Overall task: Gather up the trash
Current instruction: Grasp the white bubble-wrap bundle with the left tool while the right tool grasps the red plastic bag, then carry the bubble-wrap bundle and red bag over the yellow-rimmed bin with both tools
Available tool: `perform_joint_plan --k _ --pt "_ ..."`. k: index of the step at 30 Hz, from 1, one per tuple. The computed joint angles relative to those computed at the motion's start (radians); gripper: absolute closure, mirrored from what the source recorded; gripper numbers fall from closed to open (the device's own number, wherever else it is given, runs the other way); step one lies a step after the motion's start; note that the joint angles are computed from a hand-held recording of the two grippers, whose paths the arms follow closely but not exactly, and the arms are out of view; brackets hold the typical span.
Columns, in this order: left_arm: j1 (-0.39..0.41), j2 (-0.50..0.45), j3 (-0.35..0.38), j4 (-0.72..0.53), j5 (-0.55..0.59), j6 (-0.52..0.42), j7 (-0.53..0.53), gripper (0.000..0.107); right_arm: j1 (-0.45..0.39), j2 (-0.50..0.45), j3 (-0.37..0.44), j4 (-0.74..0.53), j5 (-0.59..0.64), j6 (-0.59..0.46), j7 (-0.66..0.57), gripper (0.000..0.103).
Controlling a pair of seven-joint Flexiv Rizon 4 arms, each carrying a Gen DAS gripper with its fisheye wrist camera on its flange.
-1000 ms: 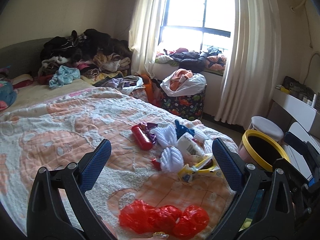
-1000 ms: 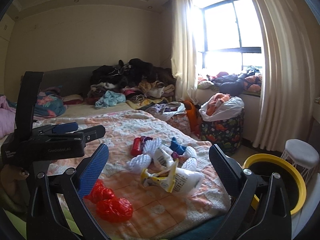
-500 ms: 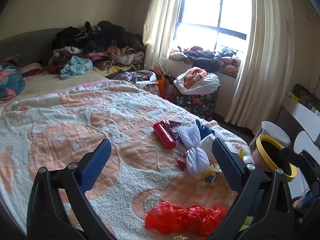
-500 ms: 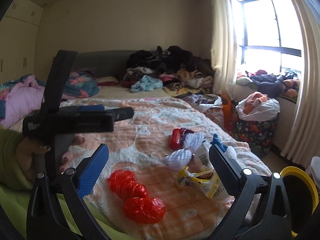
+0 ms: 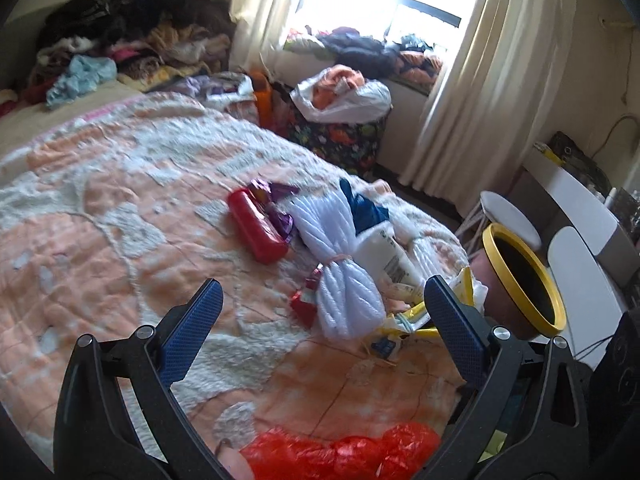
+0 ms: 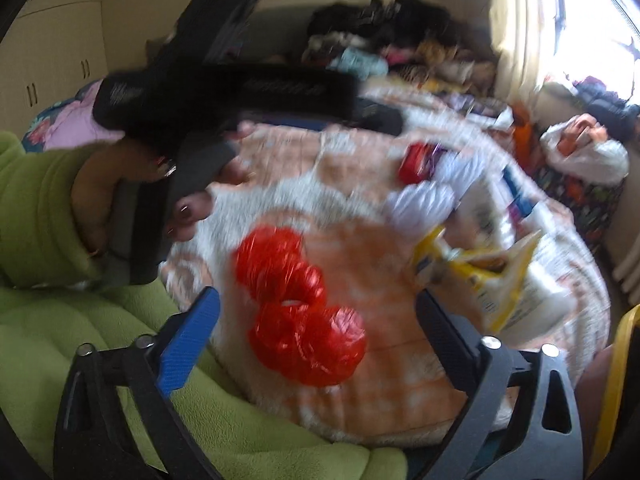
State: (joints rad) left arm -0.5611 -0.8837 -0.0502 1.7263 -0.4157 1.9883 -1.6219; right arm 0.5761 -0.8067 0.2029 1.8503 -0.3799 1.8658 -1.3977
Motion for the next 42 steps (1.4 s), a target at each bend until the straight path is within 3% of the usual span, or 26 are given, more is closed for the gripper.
perform_joint_plan --k 3,6,11,13,14,19,22,28,33,38,42 --pt "0.069 -0.028 -0.073 -0.059 0.049 -0.084 0.004 0.015 -0.087 -0.032 0.110 -0.058 -0.053 -0.163 0.013 0.028" --pt "0.119 -0.061 -0.125 -0.111 0.096 -0.144 0.000 0.018 -0.145 -0.069 0.202 -0.109 -0.050 -0.275 -0.019 0.045" --pt "0.186 -0.109 -0.200 -0.172 0.125 -0.237 -0.029 0.031 -0.188 -0.093 0.277 -0.135 0.019 -0.326 -0.079 0.061" --pt "0.186 -0.117 -0.195 -0.190 0.124 -0.268 -0.044 0.045 -0.208 -0.099 0.308 -0.136 0.046 -0.333 -0.108 0.067" --pt "0.191 -0.120 -0.201 -0.193 0.129 -0.271 -0.048 0.047 -0.206 -0.100 0.307 -0.134 0.057 -0.326 -0.118 0.073" --pt "0.187 -0.110 -0.191 -0.190 0.160 -0.271 -0.050 0.075 -0.162 -0.049 0.255 -0.068 0.089 -0.243 -0.122 0.084" --pt "0.193 -0.093 -0.196 -0.167 0.171 -0.232 -0.061 0.080 -0.124 -0.006 0.196 0.000 0.096 -0.147 -0.101 0.088" --pt "0.190 -0.049 -0.177 -0.129 0.187 -0.146 -0.088 0.084 -0.081 0.018 0.110 0.089 0.092 0.060 -0.047 0.092" --pt "0.173 -0.017 -0.150 -0.120 0.186 -0.098 -0.101 0.085 -0.075 0.045 0.065 0.147 0.082 0.171 0.005 0.093" --pt "0.188 -0.014 -0.172 -0.128 0.205 -0.120 -0.087 0.085 -0.124 0.042 0.062 0.132 0.009 0.177 0.056 0.093" --pt "0.221 -0.047 -0.218 -0.154 0.222 -0.169 -0.068 0.084 -0.077 0.077 0.014 0.159 0.036 0.196 0.055 0.093"
